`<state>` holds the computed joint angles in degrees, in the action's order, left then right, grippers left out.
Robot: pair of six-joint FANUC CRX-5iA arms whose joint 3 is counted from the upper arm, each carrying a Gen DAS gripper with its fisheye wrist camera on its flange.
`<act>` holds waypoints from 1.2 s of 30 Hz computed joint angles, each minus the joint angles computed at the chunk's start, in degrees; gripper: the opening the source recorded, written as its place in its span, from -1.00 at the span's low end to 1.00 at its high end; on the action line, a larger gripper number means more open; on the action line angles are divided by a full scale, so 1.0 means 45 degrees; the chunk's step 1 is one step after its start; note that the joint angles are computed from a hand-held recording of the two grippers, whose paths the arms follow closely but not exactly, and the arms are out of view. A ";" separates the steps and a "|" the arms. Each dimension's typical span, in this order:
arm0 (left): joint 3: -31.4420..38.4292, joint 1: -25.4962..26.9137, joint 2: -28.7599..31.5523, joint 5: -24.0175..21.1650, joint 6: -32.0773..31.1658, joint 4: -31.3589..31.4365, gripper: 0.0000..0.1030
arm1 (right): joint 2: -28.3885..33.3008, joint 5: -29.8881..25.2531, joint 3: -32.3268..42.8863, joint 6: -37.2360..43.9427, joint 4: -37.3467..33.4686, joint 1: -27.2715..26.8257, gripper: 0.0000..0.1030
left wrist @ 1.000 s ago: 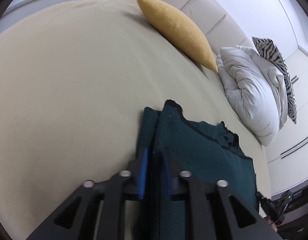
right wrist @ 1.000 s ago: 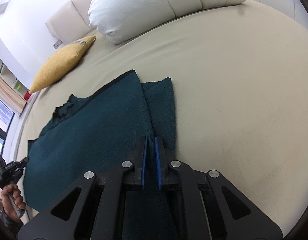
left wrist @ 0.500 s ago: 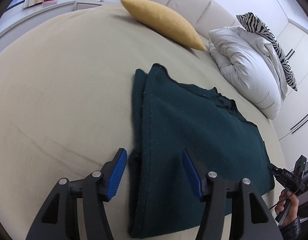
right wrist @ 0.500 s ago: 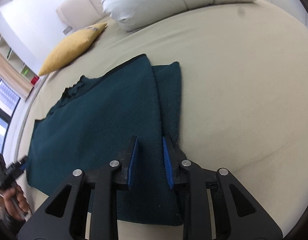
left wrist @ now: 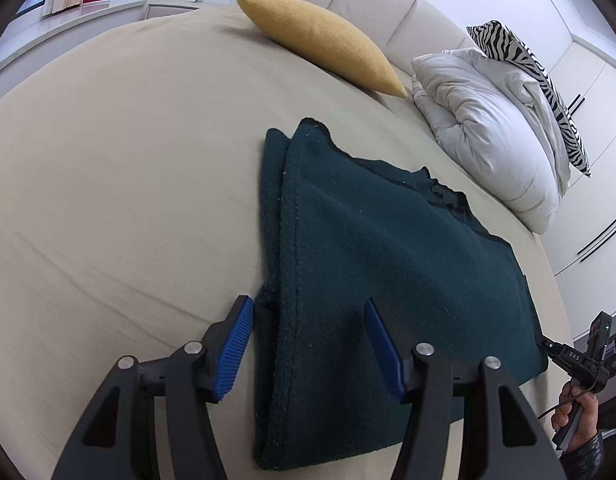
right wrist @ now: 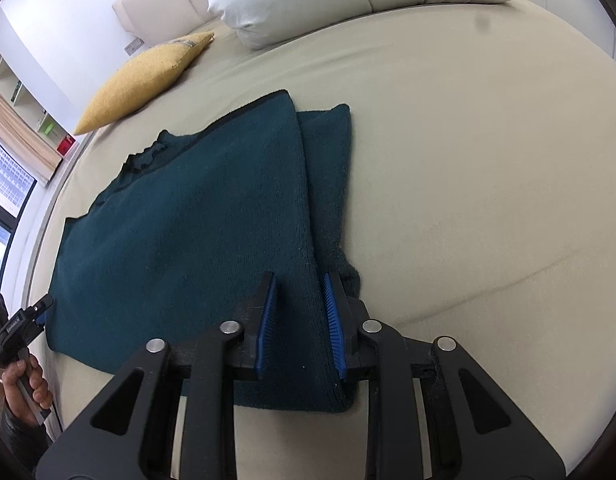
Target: Fold small clothes
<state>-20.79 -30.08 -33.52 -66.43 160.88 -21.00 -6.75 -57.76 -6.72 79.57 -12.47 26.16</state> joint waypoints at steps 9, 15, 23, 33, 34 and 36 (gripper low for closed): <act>0.0129 -0.0012 0.0203 -0.0127 -0.0176 0.0053 0.17 | -0.1115 0.0806 -0.0900 -0.0637 -0.1027 -0.0981 -0.92; 0.0117 0.0044 0.0246 -0.0169 -0.0402 0.0159 0.17 | -0.1624 0.1332 -0.1931 0.0062 -0.2877 -0.1999 -0.90; 0.0195 -0.0397 0.0243 -0.0430 -0.0225 -0.0049 0.15 | -0.1432 0.1426 -0.1749 -0.0440 -0.1680 -0.1192 -0.81; 0.0036 -0.0402 0.0064 -0.0413 -0.0044 -0.0035 0.05 | -0.0787 0.1287 -0.1304 -0.1395 0.0259 -0.0115 -0.79; 0.0016 -0.0392 0.0040 -0.0391 -0.0076 -0.0025 0.02 | -0.0728 0.1289 -0.1280 -0.1439 0.0356 -0.0074 -0.79; -0.0002 -0.0411 0.0017 -0.0402 -0.0035 -0.0033 -0.01 | -0.0645 0.1306 -0.1216 -0.1450 0.0346 -0.0100 -0.79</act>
